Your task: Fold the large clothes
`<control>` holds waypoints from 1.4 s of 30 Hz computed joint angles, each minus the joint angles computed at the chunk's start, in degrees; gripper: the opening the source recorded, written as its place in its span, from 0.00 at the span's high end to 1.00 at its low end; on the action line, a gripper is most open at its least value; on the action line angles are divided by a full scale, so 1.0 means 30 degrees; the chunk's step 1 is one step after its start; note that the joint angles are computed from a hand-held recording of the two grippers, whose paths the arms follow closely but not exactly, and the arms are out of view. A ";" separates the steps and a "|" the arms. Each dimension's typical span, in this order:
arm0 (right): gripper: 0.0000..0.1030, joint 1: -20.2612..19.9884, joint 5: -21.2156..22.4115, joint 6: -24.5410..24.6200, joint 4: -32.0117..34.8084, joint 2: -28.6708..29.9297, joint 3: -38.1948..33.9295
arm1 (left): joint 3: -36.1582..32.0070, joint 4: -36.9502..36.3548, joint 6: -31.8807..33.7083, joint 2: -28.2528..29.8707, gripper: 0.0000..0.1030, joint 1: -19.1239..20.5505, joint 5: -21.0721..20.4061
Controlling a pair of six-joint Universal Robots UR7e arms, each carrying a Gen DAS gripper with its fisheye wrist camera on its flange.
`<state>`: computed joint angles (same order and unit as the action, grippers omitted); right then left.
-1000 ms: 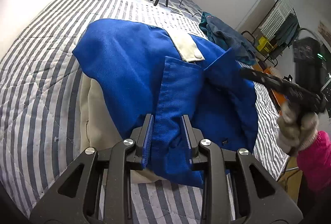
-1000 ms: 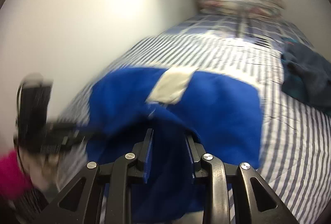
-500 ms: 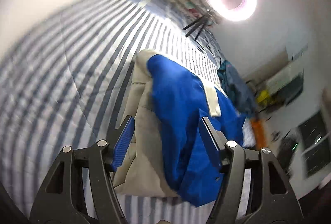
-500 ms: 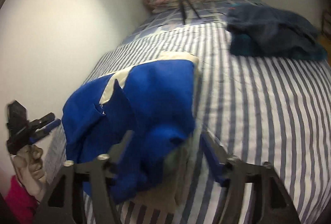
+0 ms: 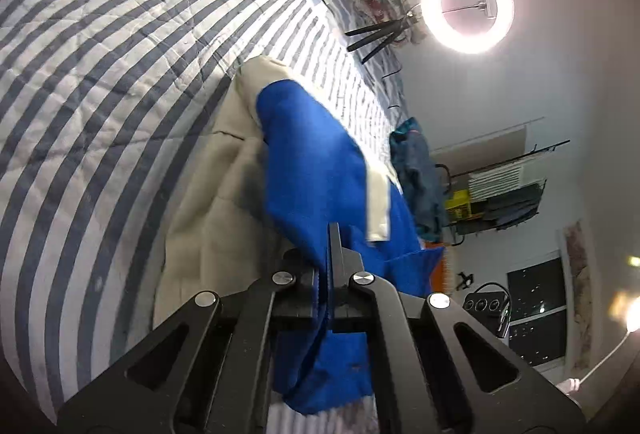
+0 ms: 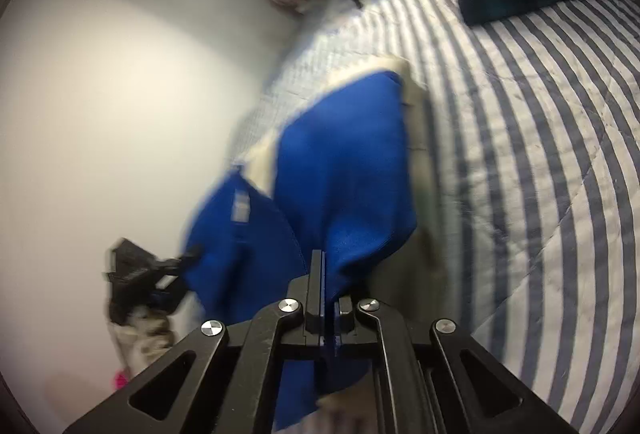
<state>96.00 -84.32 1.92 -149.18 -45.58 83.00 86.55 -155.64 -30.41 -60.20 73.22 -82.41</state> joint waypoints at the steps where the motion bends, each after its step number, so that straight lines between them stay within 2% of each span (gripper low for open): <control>1: 1.00 0.0011 0.0374 0.0095 -0.0045 -0.0291 0.0253 | 0.0255 0.0066 0.0016 -0.0253 1.00 -0.0107 -0.0054; 3: 1.00 -0.0135 0.1094 0.0212 -0.0555 -0.1033 0.1263 | 0.0883 0.0414 0.0320 -0.0749 1.00 -0.0308 0.0951; 4: 1.00 -0.0167 0.0850 0.0188 -0.0591 -0.1003 0.1336 | 0.0859 0.1150 0.0613 -0.0711 1.00 -0.0330 0.1911; 5: 1.00 -0.0266 0.0301 0.0221 -0.0430 -0.0926 0.1444 | 0.0766 0.1673 0.0496 -0.0562 1.00 -0.0182 0.2224; 8: 1.00 -0.0602 -0.1370 0.1132 0.0424 -0.0086 0.1279 | 0.0666 0.2091 0.0156 0.0074 0.98 0.0538 0.1984; 11: 1.00 -0.0402 -0.2151 0.0647 0.0476 0.0187 0.1082 | 0.0538 0.2530 0.0778 0.0003 0.98 0.0088 0.2917; 12: 0.98 -0.0196 -0.2448 0.0301 0.0930 0.0097 0.0871 | 0.0425 0.2972 0.1023 -0.0099 0.98 -0.0116 0.3272; 14: 0.81 0.0419 -0.3853 -0.0690 0.1262 -0.0081 0.0582 | 0.0482 0.3332 0.1296 -0.0498 0.95 -0.0591 0.4277; 15: 0.76 0.0776 -0.4717 -0.1349 0.0885 -0.0302 0.0732 | 0.0731 0.3062 0.1501 -0.0789 0.93 -0.0849 0.4841; 17: 0.75 0.1409 -0.5387 -0.3075 0.0047 -0.0887 0.1202 | 0.1290 0.2272 0.1997 -0.1279 0.93 -0.1322 0.5723; 18: 0.75 0.1585 -0.4855 -0.3826 0.0140 -0.1153 0.1337 | 0.1628 0.1721 0.2315 -0.1505 0.93 -0.1579 0.5944; 20: 0.75 0.1886 -0.3923 -0.5212 0.1131 -0.1253 0.1096 | 0.2074 0.0784 0.2913 -0.1711 0.93 -0.1847 0.5344; 23: 0.76 0.2366 -0.3075 -0.6907 0.3456 -0.0489 0.0031 | 0.2113 0.0868 0.3660 -0.1446 0.93 -0.2122 0.4307; 26: 0.76 0.2756 -0.3593 -0.7590 0.4444 0.1156 -0.1676 | 0.1704 0.1157 0.3901 -0.0686 0.93 -0.2244 0.4227; 30: 0.76 0.2392 -0.3345 -0.6526 0.3956 0.2892 -0.3883 | 0.1836 0.1239 0.3582 -0.0386 0.93 -0.2402 0.4019; 31: 0.76 0.2240 -0.3715 -0.6257 0.3864 0.3415 -0.4606 | 0.1996 0.1117 0.3634 -0.0415 0.93 -0.2533 0.3908; 33: 0.76 0.1757 -0.4220 -0.4914 0.5055 0.4247 -0.5968 | 0.2093 0.0859 0.3808 -0.0169 0.93 -0.2785 0.3233; 34: 0.81 0.1602 -0.3911 -0.4567 0.5501 0.4425 -0.6336 | 0.2182 0.0837 0.3913 -0.0100 0.93 -0.2873 0.2834; 35: 0.82 0.1429 -0.3461 -0.4438 0.5560 0.4389 -0.6342 | 0.2147 0.0803 0.4049 0.0184 0.92 -0.3008 0.2460; 37: 0.79 0.1420 -0.3121 -0.4707 0.5383 0.4183 -0.6172 | 0.1741 0.0832 0.4160 0.1022 0.83 -0.3123 0.1703; 38: 0.76 0.1472 -0.3081 -0.4989 0.5460 0.4090 -0.6165 | 0.1401 0.0999 0.4093 0.1555 0.74 -0.3138 0.1340; 39: 0.76 0.1524 -0.3193 -0.5134 0.5573 0.4040 -0.6223 | 0.1067 0.1092 0.3893 0.2093 0.71 -0.3170 0.1192; 42: 0.74 0.1533 -0.3252 -0.5444 0.5964 0.3697 -0.6157 | 0.0187 0.0985 0.3486 0.3368 0.71 -0.3214 0.1013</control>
<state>100.60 -94.08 -14.41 -131.29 -34.49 64.53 87.11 -152.68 -19.95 -50.10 63.58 -79.37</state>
